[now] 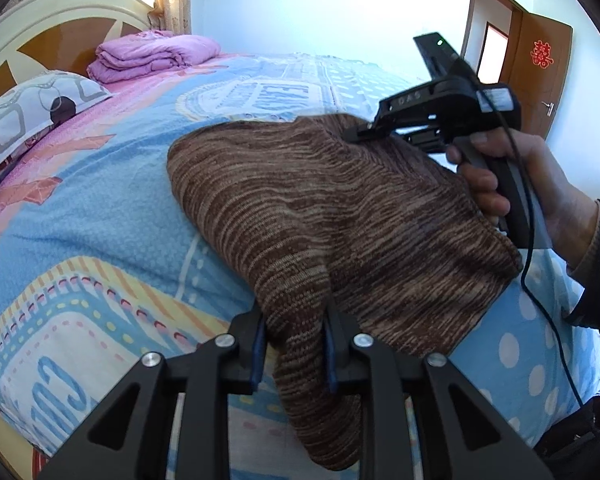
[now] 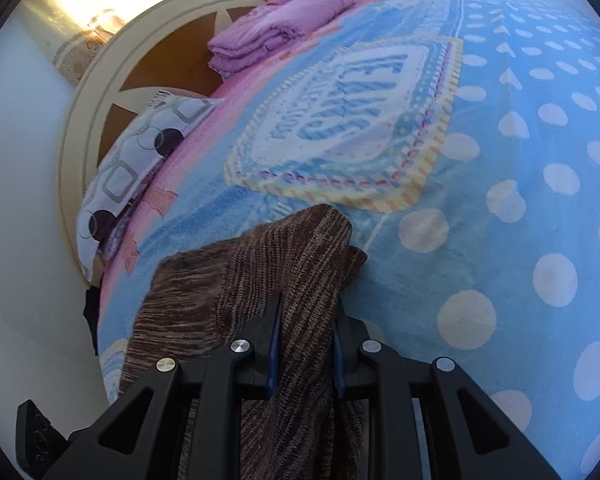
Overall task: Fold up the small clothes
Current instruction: 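Lower the folded edge onto the sweater and open both grippers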
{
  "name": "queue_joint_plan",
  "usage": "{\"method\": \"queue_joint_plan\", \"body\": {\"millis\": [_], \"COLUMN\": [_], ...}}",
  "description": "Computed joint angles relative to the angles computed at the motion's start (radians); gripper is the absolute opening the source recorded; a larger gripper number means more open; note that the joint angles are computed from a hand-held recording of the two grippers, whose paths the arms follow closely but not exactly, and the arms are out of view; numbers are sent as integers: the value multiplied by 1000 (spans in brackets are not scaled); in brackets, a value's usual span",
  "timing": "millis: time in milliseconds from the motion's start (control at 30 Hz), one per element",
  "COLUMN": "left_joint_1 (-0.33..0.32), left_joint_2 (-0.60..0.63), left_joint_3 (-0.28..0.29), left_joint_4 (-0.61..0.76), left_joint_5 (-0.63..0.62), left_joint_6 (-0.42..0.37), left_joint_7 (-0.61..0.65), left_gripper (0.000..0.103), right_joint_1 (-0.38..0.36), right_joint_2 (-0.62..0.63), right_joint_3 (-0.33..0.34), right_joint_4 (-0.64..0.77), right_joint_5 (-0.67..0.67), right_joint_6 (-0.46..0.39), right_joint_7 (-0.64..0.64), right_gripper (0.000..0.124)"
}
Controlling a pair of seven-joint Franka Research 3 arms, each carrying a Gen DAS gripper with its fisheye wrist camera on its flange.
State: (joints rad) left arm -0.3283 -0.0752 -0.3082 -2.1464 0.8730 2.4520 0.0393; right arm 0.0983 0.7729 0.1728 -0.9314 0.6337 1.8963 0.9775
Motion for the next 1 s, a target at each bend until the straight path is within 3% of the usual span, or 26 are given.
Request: {"method": "queue_joint_plan", "body": {"millis": [100,233,367,467,567,700,767,1000], "left_joint_1": [-3,-14,-24,-17,-5,1,-2,-6], "left_joint_2": [-11,-38,-51,-50,1,44,32,47], "left_joint_3": [-2,-27,-58,-45,-25,10,12,13], "left_joint_4": [-2,23,60,66,94,87,66,72], "left_joint_5": [-12,25,147,171,167,97,121,108], "left_joint_6": [-8,-90,-212,-236,-270,-245,-235,-270], "left_joint_7": [-8,-10,-47,-63,-48,-18,-57,-83], "left_gripper": [30,35,47,62,63,64,68,92], "right_joint_1": [-6,-14,-82,-149,-155,-118,-76,-71], "right_joint_2": [-1,-52,-237,-389,-516,-602,-644,-641], "right_joint_3": [3,-7,-10,-31,-72,-124,-140,-184], "right_joint_4": [-6,-77,-330,-516,-681,-818,-894,-912], "right_joint_5": [8,13,99,197,217,197,149,170], "right_joint_6": [-1,33,110,40,-17,-39,75,85], "right_joint_7": [-4,-13,-133,-262,-375,-444,-461,-439], "right_gripper": [24,34,40,41,41,40,3,3]}}
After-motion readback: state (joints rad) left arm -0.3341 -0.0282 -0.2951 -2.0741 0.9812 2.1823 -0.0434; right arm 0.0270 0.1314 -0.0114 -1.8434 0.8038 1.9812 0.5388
